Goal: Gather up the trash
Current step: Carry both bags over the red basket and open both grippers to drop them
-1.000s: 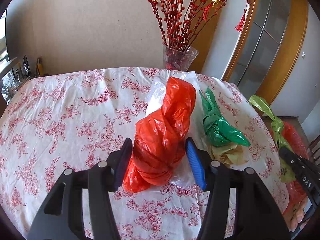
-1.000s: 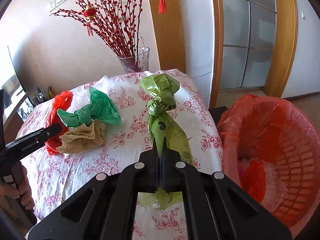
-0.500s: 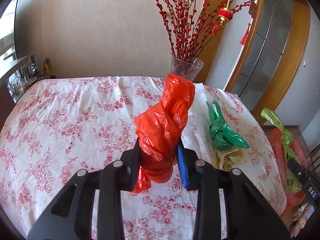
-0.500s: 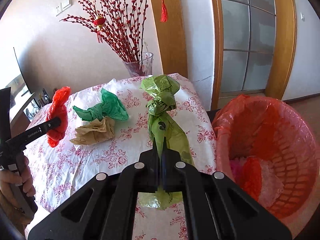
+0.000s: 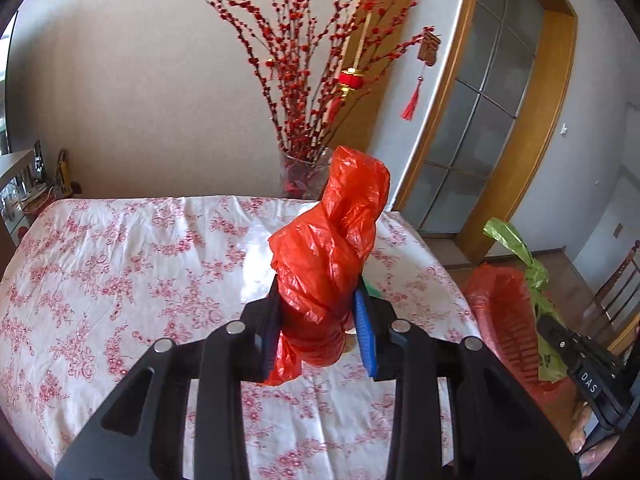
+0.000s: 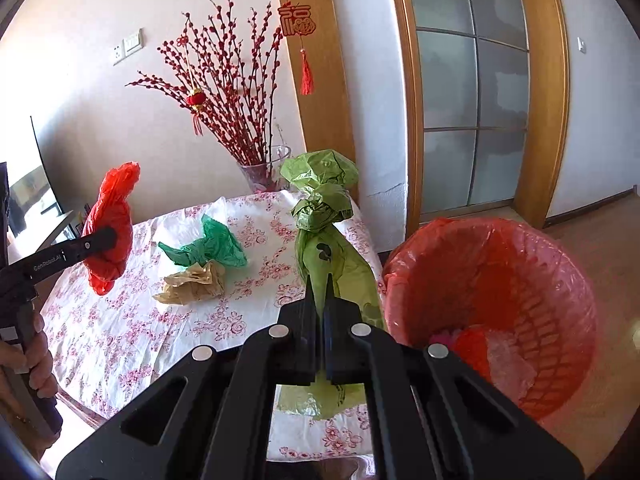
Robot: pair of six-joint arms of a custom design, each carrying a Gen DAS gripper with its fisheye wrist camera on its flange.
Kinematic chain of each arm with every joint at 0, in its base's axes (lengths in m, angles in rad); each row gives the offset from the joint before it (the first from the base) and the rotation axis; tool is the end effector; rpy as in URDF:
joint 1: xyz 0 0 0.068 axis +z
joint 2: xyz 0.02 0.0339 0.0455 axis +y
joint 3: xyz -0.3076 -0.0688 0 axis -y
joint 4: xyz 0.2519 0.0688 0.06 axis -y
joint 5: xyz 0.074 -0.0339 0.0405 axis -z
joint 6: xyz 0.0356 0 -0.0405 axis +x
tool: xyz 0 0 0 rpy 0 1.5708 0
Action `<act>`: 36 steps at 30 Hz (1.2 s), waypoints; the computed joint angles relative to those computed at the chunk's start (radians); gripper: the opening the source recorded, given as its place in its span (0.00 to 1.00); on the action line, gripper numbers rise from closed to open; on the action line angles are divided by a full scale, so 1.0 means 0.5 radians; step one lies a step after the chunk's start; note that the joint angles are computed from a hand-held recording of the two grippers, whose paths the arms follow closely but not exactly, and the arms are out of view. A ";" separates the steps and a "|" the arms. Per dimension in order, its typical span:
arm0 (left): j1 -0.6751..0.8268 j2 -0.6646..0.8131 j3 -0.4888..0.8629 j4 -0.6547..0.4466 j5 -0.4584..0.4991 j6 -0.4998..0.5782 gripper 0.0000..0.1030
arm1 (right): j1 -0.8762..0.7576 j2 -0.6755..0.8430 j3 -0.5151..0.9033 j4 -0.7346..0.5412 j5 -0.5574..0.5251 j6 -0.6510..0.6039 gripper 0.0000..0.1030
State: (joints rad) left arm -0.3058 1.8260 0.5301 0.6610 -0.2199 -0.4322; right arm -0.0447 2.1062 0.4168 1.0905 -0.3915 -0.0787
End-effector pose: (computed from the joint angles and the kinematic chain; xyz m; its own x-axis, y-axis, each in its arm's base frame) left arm 0.2992 -0.0863 0.1205 -0.5665 -0.2498 -0.7853 -0.1222 0.9679 -0.2198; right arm 0.2953 0.0004 0.0606 -0.5399 -0.0486 -0.8403 -0.3170 0.9366 0.1495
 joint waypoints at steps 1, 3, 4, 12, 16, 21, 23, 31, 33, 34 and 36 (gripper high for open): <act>-0.039 -0.003 0.018 -0.016 -0.003 -0.002 0.32 | -0.030 -0.004 -0.016 0.023 -0.009 -0.001 0.03; -0.123 -0.001 0.061 -0.053 -0.013 -0.011 0.32 | -0.092 -0.016 -0.036 0.045 -0.034 -0.005 0.03; -0.163 0.008 0.088 -0.070 -0.015 -0.013 0.32 | -0.125 -0.019 -0.043 0.050 -0.050 -0.004 0.03; -0.409 0.161 0.322 -0.175 0.002 -0.061 0.32 | -0.349 -0.002 -0.061 0.099 -0.138 -0.005 0.03; -0.485 0.234 0.405 -0.190 0.044 -0.079 0.32 | -0.491 0.009 -0.049 0.095 -0.196 0.000 0.03; -0.558 0.346 0.557 -0.234 0.096 -0.082 0.32 | -0.661 0.046 -0.005 0.072 -0.240 0.014 0.03; -0.586 0.407 0.625 -0.249 0.113 -0.078 0.32 | -0.722 0.058 0.013 0.056 -0.262 0.017 0.03; -0.682 0.598 0.902 -0.366 0.188 -0.062 0.32 | -0.893 0.081 0.089 -0.026 -0.309 -0.002 0.03; -0.690 0.642 0.967 -0.395 0.211 -0.051 0.32 | -0.916 0.084 0.111 -0.049 -0.318 -0.002 0.03; -0.693 0.670 1.011 -0.417 0.226 -0.041 0.32 | -0.925 0.089 0.125 -0.060 -0.322 -0.003 0.03; -0.707 0.719 1.093 -0.457 0.246 -0.028 0.32 | -0.942 0.094 0.145 -0.079 -0.327 -0.008 0.03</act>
